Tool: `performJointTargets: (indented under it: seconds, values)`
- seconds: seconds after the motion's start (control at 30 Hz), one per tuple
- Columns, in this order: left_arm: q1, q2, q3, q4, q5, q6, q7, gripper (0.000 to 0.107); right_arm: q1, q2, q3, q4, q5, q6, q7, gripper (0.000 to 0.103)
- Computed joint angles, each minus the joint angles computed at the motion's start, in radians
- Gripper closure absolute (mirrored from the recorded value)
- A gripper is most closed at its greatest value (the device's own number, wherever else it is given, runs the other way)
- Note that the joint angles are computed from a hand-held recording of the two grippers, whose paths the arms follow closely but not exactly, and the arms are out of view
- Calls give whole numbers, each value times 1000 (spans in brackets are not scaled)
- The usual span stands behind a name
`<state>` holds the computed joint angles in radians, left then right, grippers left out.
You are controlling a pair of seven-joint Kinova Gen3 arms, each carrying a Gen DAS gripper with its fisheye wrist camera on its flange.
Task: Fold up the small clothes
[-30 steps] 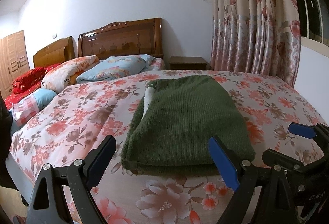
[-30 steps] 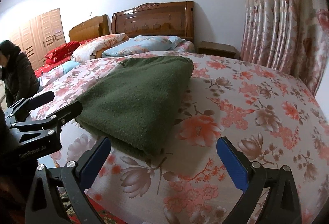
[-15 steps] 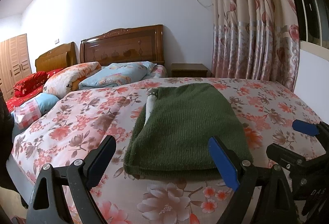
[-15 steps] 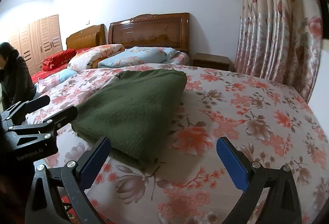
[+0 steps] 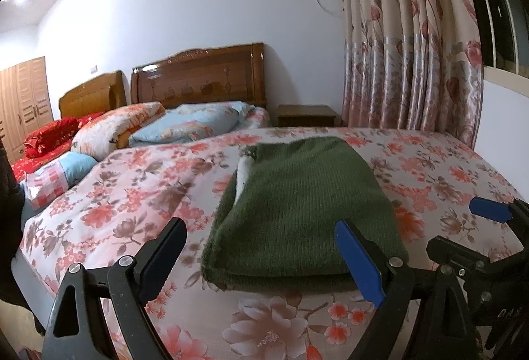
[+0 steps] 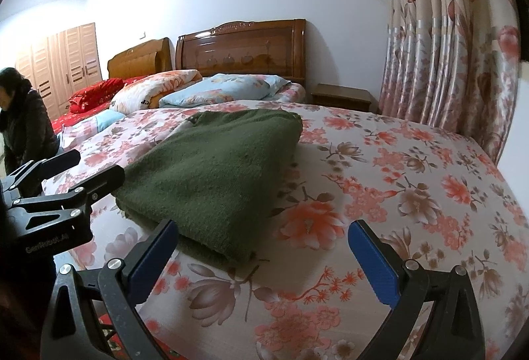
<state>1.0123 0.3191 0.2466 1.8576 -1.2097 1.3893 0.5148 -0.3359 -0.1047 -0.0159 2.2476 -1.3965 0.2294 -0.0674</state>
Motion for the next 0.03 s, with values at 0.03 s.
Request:
performJointTargets:
  seconds: [0.03]
  values:
    - [2, 2, 0, -1, -1, 6, 2, 16, 1, -1, -1, 0, 4, 0, -4, 0]
